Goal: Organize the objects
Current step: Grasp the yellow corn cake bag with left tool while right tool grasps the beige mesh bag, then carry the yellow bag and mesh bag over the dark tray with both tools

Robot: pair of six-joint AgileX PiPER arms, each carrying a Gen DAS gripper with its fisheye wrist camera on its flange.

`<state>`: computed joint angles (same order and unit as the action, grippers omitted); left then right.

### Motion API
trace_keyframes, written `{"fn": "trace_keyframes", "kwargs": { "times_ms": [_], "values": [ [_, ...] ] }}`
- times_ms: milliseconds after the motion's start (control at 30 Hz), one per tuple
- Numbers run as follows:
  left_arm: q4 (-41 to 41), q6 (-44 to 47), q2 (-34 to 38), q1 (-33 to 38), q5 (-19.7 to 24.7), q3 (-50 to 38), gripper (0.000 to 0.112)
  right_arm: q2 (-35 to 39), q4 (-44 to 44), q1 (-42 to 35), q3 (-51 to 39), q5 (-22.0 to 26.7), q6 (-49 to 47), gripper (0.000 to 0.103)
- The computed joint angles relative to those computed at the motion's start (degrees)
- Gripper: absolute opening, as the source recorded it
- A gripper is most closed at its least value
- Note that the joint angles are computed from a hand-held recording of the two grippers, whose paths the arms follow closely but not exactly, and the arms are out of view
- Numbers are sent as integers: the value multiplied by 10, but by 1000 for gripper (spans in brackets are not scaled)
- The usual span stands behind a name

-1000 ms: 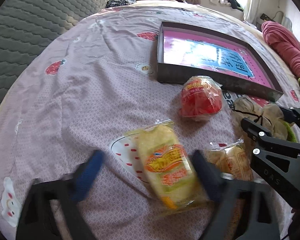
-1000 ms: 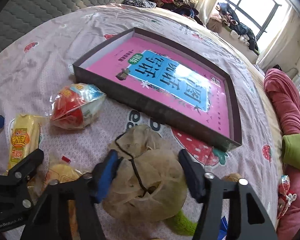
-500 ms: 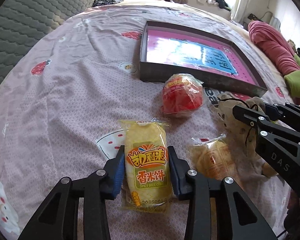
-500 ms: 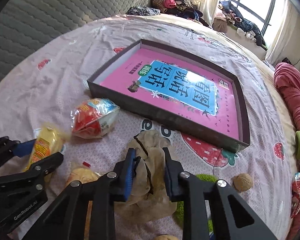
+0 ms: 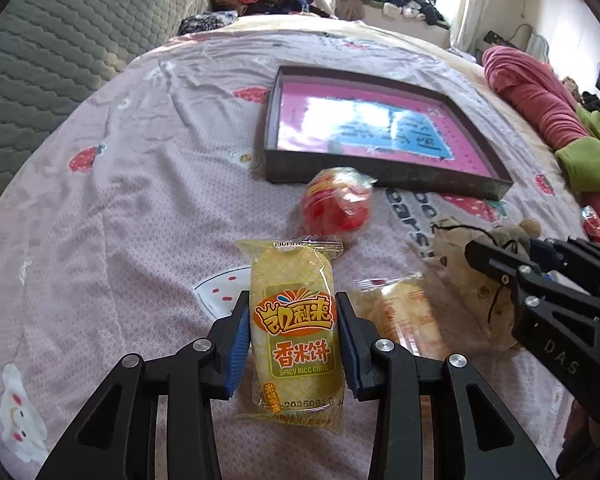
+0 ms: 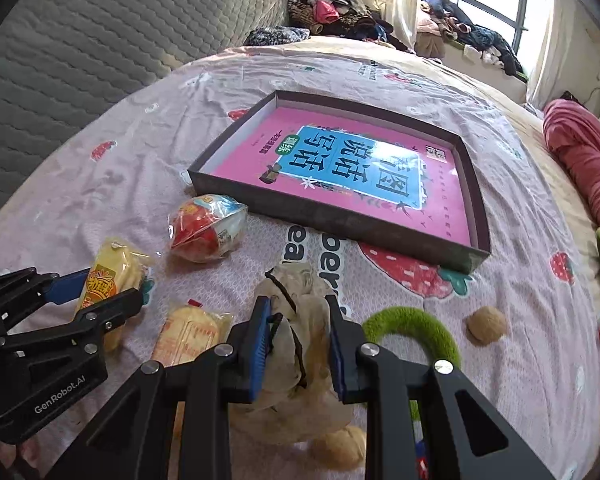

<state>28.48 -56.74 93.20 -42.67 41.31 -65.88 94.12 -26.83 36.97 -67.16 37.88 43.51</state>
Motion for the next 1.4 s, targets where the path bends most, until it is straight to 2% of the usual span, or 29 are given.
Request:
{"fn": "trace_keyframes", "kwargs": {
  "times_ms": [467, 1133, 1400],
  "values": [
    [30, -30, -32, -35, 15, 1, 41, -72, -43, 34, 44, 14, 77, 26],
    [80, -73, -68, -75, 37, 5, 41, -148, -80, 45, 65, 8, 117, 25],
    [101, -79, -63, -98, 85, -29, 41, -167, -64, 26, 62, -18, 96, 25]
  ]
}}
